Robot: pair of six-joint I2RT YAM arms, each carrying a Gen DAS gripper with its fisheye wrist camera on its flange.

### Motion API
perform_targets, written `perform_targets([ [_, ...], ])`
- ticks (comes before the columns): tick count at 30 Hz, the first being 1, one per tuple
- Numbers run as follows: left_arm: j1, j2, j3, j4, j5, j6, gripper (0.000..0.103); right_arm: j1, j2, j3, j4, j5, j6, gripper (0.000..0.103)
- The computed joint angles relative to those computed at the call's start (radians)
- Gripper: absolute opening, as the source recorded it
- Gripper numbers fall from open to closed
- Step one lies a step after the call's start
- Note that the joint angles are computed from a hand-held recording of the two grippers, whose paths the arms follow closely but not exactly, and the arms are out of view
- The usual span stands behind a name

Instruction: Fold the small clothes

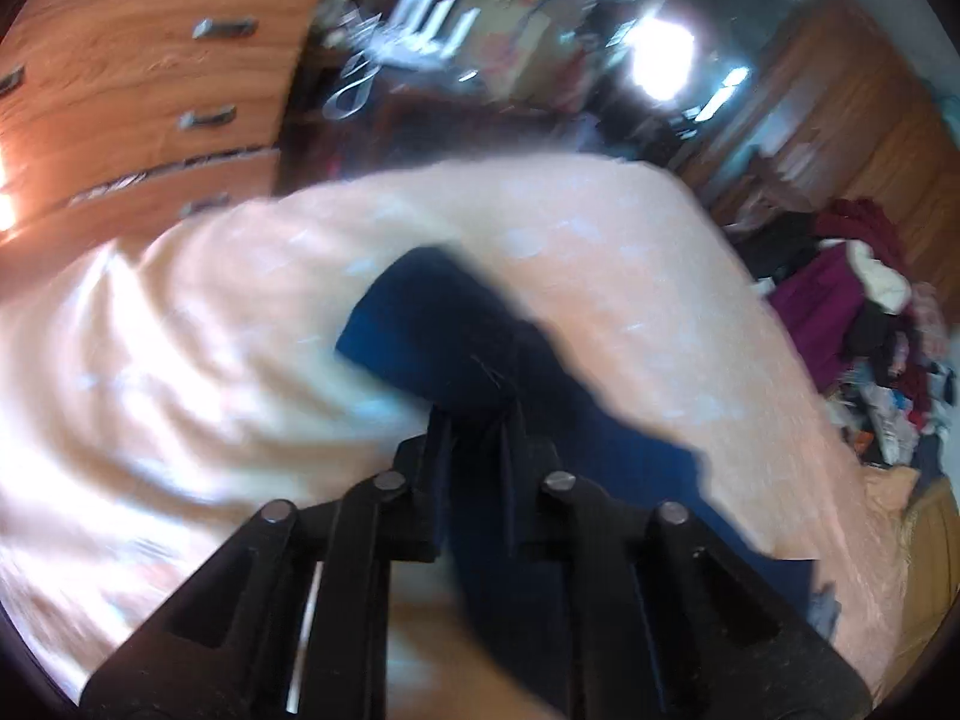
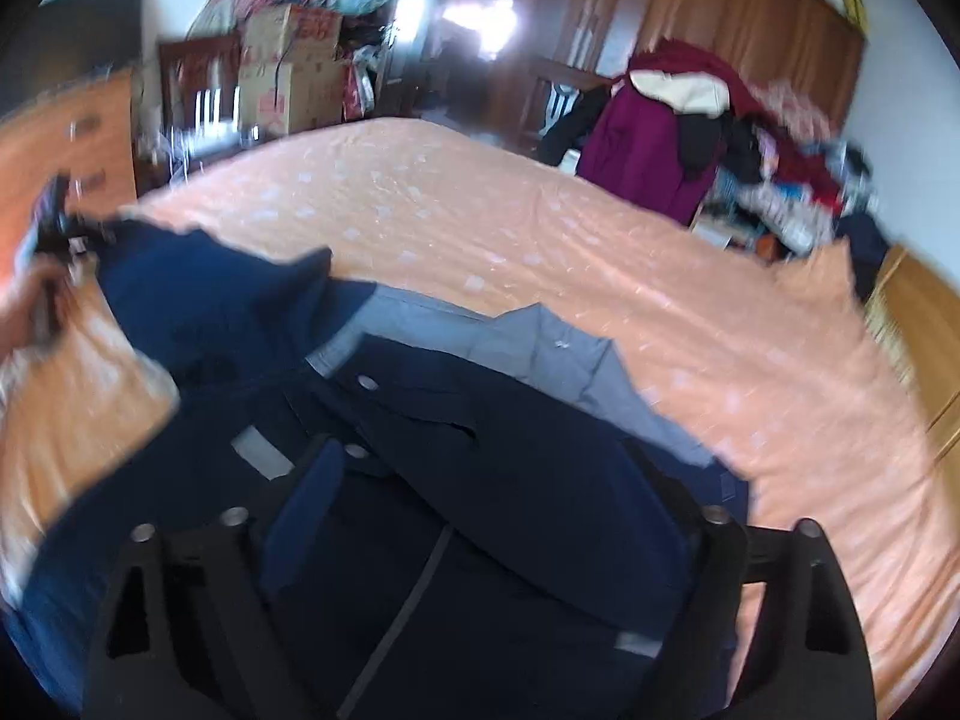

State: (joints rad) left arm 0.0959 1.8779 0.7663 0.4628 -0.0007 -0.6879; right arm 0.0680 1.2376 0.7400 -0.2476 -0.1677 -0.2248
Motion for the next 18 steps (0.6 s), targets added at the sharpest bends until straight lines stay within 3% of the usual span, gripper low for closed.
perform_targets([
  [2, -0.088, -0.107, -0.037, 0.036, 0.029, 0.014, 0.011, -0.082, 0.048, 0.025, -0.009, -0.148, 0.041, 0.083],
  [4, -0.268, -0.237, -0.028, 0.006, 0.018, 0.046, 0.011, -0.157, 0.099, 0.052, -0.033, -0.261, 0.070, 0.065],
  [8, -0.591, -0.283, 0.088, 0.003, 0.063, 0.062, 0.014, -0.302, 0.144, 0.068, -0.076, -0.439, 0.073, 0.065],
  [9, -0.650, -0.245, 0.139, 0.000, 0.098, 0.051, 0.026, -0.338, 0.162, 0.077, -0.101, -0.493, 0.055, 0.066],
  [10, -0.689, -0.201, 0.180, 0.001, 0.154, 0.029, 0.044, -0.366, 0.176, 0.085, -0.120, -0.533, 0.040, 0.071],
  [12, -0.767, -0.135, 0.182, 0.039, 0.136, -0.043, 0.057, -0.444, 0.248, 0.107, -0.154, -0.635, -0.002, 0.076],
  [15, -0.824, -0.100, 0.059, 0.102, 0.057, -0.129, 0.057, -0.534, 0.436, 0.212, -0.267, -0.764, -0.086, 0.076],
  [18, -0.836, -0.080, -0.107, 0.169, -0.004, -0.226, 0.056, -0.553, 0.614, 0.341, -0.333, -0.795, -0.117, 0.077],
])
